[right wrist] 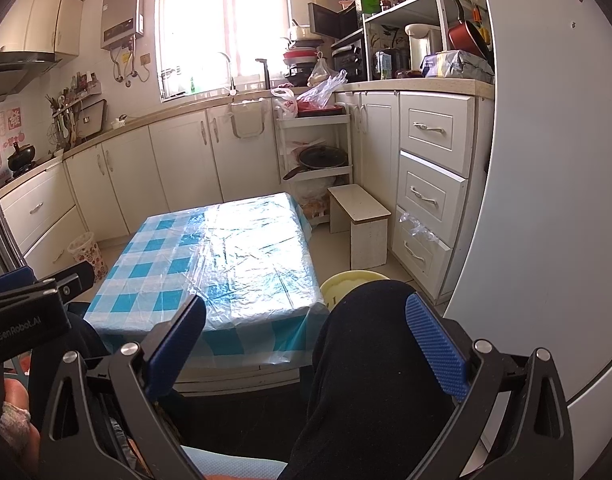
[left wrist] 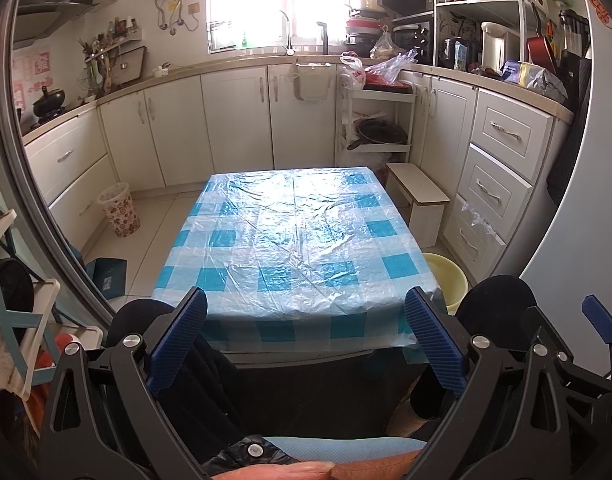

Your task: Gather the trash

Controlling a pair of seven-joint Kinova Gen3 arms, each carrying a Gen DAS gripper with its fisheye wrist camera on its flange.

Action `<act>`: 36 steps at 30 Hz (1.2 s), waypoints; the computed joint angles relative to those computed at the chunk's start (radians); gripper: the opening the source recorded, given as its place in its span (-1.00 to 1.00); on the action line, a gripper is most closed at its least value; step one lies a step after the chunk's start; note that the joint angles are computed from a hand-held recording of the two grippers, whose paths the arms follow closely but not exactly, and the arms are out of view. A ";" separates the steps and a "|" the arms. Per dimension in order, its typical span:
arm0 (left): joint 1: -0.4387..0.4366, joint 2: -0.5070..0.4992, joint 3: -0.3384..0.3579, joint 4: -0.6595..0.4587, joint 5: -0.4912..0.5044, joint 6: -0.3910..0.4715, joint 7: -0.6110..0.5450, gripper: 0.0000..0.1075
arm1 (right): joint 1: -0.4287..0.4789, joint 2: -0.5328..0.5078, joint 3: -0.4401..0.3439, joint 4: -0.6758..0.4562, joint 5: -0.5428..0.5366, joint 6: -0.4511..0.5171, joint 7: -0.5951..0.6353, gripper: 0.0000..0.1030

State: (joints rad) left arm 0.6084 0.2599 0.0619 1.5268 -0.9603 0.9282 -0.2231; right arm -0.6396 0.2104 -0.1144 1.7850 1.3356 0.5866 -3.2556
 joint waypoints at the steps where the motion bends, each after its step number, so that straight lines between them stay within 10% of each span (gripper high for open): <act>1: -0.002 -0.001 0.000 0.002 0.000 -0.003 -0.002 0.77 | 0.000 0.000 0.000 0.000 0.000 0.000 0.000 0.87; 26: 0.035 -0.006 -0.002 0.038 -0.095 0.029 0.098 0.77 | 0.000 0.000 -0.003 0.005 0.001 -0.003 -0.001 0.87; 36: -0.034 0.000 0.008 0.021 0.029 -0.017 -0.021 0.77 | 0.015 0.012 0.004 -0.011 -0.020 -0.034 0.050 0.87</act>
